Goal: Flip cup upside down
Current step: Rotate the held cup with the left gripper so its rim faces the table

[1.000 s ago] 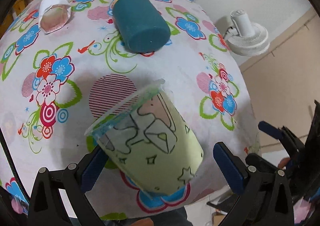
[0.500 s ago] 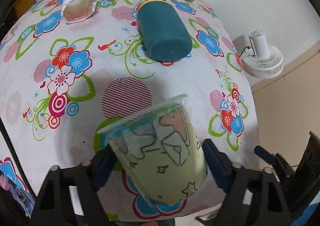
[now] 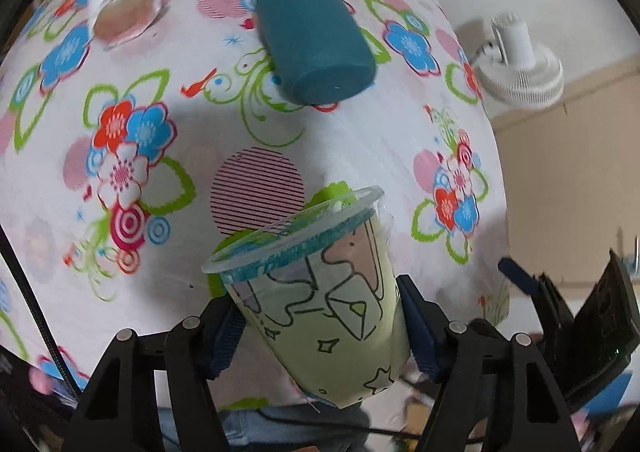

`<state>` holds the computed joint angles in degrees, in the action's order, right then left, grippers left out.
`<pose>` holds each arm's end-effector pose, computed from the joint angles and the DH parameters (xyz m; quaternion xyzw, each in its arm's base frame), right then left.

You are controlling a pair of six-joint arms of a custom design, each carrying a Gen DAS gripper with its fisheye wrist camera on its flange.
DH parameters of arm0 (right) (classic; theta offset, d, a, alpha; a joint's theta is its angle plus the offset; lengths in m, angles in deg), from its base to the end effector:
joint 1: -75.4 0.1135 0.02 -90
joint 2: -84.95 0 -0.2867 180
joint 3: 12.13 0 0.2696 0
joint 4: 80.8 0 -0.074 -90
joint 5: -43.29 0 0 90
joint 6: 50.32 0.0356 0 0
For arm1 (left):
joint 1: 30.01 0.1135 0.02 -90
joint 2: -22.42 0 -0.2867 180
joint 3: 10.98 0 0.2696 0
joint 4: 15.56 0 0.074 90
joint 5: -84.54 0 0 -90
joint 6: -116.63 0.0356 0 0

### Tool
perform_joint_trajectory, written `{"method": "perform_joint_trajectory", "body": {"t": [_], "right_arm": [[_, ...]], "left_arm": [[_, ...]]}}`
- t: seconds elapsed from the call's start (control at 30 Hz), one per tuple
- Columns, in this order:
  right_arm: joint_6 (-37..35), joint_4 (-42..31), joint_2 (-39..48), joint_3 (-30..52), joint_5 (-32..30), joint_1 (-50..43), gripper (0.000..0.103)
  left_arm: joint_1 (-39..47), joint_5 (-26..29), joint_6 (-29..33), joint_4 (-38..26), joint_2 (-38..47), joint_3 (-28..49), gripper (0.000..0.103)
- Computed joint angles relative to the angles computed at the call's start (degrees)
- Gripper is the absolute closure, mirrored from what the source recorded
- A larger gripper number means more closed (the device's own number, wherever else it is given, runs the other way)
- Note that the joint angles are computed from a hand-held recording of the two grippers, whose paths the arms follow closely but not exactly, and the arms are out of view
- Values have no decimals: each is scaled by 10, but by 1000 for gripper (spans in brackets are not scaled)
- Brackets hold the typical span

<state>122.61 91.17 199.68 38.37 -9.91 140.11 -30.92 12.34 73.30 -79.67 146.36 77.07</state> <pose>0.1425 0.2516 0.0335 0.1965 0.9180 0.0536 0.3403 0.3795 -0.0169 0.0870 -0.3847 -0.9060 0.1755 0.0194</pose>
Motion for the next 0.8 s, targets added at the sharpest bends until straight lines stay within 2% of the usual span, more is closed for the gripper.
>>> {"method": "perform_joint_trajectory", "body": {"t": [0.17, 0.27, 0.37, 0.57, 0.67, 0.73, 0.8], "right_arm": [[-21, 21, 5, 9, 4, -1, 9], [-31, 34, 11, 16, 6, -1, 9], [-42, 55, 19, 19, 7, -3, 9], [-60, 74, 33, 32, 7, -2, 9], [-61, 73, 37, 36, 10, 0, 9], [-54, 61, 40, 41, 20, 4, 9], [-49, 65, 42, 39, 27, 7, 9]], "left_arm": [[-20, -80, 33, -66, 7, 50, 31], [-40, -156, 58, -100, 16, 75, 31], [-62, -247, 89, -91, 14, 73, 31], [-98, -431, 160, 26, -1, 8, 31], [-113, -498, 206, 87, -13, -29, 31], [-120, -516, 241, 156, -30, -69, 31], [-123, -503, 283, 250, -51, -116, 30]]}}
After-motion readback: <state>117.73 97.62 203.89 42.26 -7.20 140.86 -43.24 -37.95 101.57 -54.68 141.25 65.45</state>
